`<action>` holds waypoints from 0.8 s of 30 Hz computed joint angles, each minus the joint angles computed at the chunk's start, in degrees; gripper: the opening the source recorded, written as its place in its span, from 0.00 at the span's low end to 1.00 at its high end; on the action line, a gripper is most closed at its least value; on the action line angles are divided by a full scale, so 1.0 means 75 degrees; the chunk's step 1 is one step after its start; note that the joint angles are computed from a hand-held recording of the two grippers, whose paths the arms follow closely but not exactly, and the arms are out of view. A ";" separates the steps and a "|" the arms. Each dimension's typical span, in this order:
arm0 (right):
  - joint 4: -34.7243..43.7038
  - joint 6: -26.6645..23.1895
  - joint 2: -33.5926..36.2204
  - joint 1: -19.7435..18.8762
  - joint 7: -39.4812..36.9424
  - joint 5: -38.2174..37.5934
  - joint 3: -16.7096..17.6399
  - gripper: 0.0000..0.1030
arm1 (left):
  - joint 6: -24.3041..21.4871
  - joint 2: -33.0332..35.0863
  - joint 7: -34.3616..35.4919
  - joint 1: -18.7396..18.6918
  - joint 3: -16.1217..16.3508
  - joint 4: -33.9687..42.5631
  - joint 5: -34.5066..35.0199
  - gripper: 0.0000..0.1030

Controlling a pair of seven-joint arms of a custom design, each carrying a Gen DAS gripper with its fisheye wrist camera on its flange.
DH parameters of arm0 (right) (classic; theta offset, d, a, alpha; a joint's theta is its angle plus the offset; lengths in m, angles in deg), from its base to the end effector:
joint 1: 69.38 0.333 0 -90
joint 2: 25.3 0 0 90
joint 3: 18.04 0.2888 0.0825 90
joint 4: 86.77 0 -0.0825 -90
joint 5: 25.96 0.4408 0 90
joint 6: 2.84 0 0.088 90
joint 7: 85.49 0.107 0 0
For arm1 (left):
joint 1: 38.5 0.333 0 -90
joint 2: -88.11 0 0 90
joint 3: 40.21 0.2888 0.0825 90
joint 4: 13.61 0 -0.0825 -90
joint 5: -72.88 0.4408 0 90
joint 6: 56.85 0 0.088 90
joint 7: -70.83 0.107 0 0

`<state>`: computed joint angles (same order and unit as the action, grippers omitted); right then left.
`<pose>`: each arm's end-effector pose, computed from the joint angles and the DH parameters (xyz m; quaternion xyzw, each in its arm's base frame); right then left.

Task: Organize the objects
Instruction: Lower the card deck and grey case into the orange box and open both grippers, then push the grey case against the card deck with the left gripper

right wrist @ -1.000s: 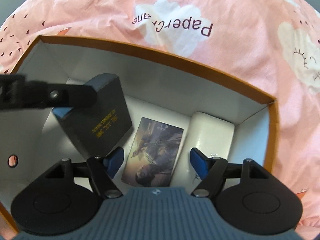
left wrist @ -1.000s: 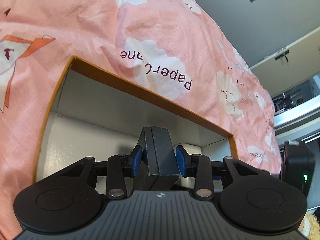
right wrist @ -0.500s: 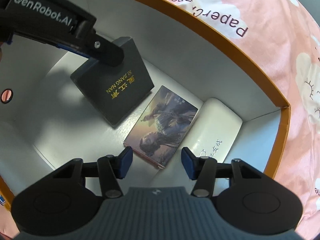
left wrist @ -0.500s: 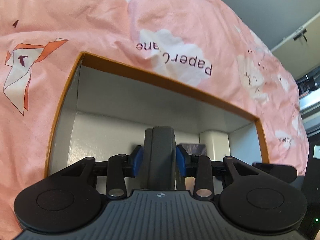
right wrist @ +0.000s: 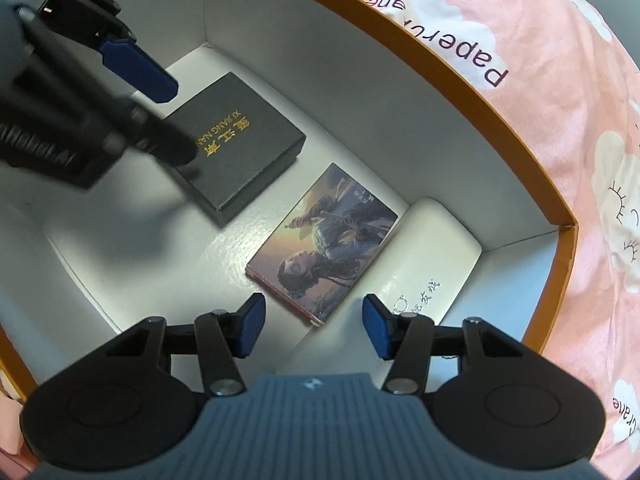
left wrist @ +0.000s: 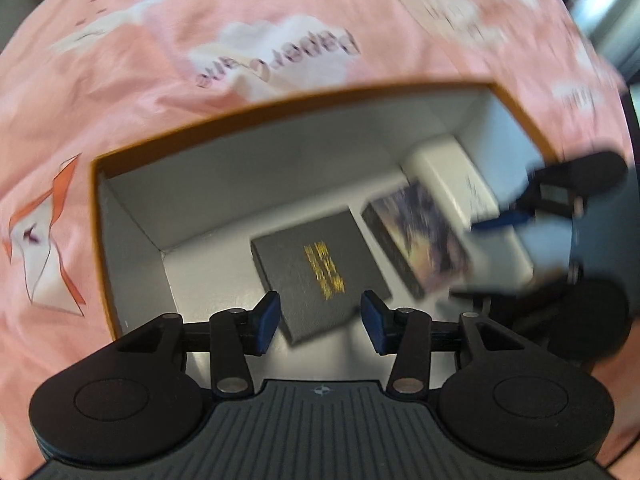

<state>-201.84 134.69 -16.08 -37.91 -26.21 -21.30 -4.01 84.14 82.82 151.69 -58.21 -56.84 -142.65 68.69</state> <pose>0.4558 0.4613 0.3438 -0.9806 0.1491 -0.0319 0.1232 0.4701 -0.3462 0.3735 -0.5350 0.8317 -0.1424 0.0433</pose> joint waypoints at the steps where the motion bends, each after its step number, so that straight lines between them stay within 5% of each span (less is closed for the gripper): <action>1: -0.0002 -0.0008 0.0000 -0.0019 -0.0092 0.0063 0.0012 0.53 | -0.0181 0.0025 0.0265 -0.0022 -0.0005 0.0058 0.0058 0.54; 11: -0.0111 0.0297 0.0052 0.0024 -0.0366 -0.0014 0.0035 0.43 | -0.1054 0.0533 0.1108 -0.0127 -0.0049 0.0587 0.0862 0.56; 24: 0.0028 0.0643 0.0252 0.0018 0.0327 -0.0496 0.0006 0.27 | -0.0732 0.0951 0.0897 -0.0224 -0.0005 0.0908 0.1338 0.51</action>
<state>-201.63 139.51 -14.18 -37.77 -23.76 -25.02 -3.97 78.65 89.95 158.41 -59.90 -56.87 -135.84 78.72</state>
